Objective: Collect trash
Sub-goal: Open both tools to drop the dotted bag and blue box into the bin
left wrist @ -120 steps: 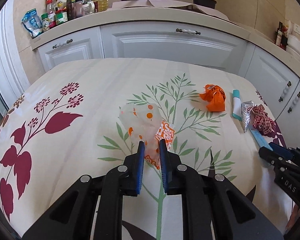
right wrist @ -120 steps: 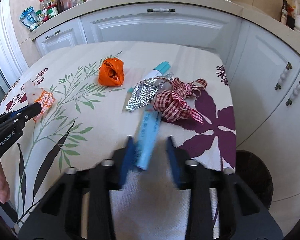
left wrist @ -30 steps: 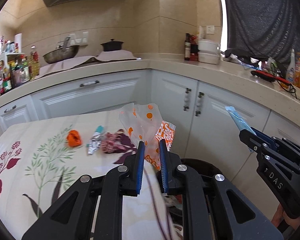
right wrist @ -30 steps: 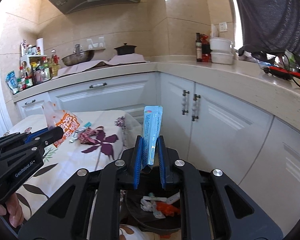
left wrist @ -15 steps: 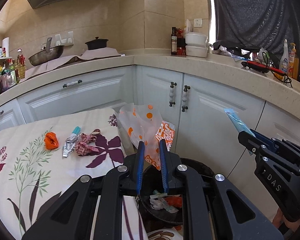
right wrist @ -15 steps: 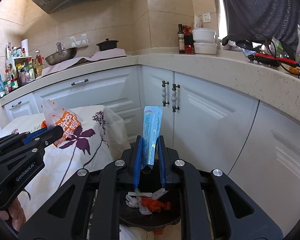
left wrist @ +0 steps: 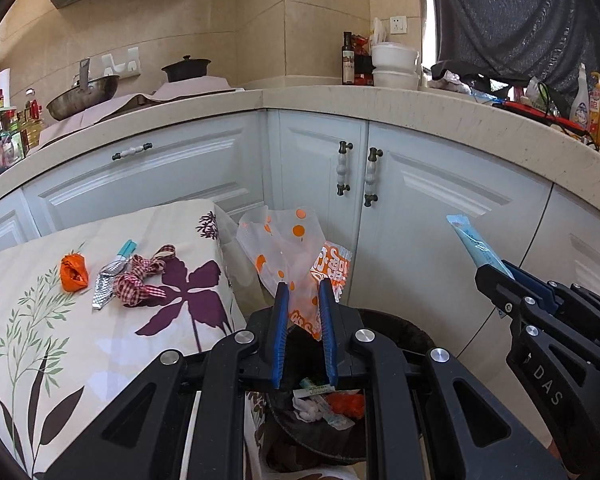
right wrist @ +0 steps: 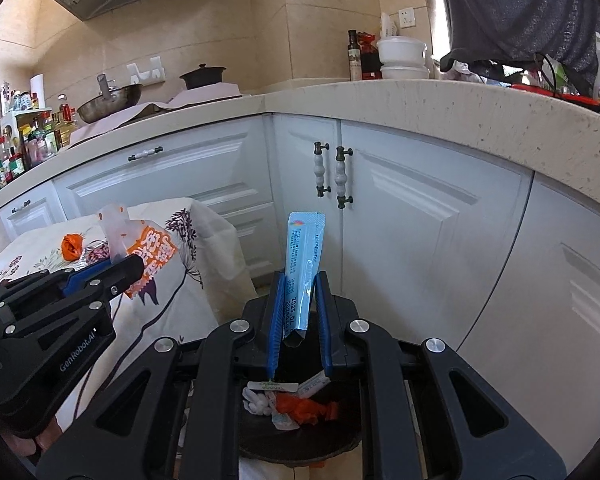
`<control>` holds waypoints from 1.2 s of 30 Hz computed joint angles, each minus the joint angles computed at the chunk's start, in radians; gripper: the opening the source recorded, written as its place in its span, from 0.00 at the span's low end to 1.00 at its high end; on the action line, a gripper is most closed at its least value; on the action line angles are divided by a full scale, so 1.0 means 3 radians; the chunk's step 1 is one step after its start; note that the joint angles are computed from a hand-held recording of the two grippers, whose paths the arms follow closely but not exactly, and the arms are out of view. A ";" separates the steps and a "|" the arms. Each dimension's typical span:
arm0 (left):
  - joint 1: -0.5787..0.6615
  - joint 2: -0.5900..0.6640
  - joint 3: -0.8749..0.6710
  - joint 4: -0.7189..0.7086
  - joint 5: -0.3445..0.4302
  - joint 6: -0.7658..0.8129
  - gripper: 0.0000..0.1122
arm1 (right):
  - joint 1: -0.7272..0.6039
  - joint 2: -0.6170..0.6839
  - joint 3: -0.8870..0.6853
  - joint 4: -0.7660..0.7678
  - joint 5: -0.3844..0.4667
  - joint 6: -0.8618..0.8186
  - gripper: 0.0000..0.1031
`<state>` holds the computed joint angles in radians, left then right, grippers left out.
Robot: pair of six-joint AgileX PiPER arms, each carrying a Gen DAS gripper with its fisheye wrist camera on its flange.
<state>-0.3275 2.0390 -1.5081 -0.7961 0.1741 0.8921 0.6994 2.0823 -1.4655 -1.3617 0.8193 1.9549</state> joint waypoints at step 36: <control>-0.0075 0.0325 -0.0495 0.1385 0.0180 -0.1513 0.51 | -0.0176 0.0193 -0.0140 -0.0014 -0.0069 0.0114 0.42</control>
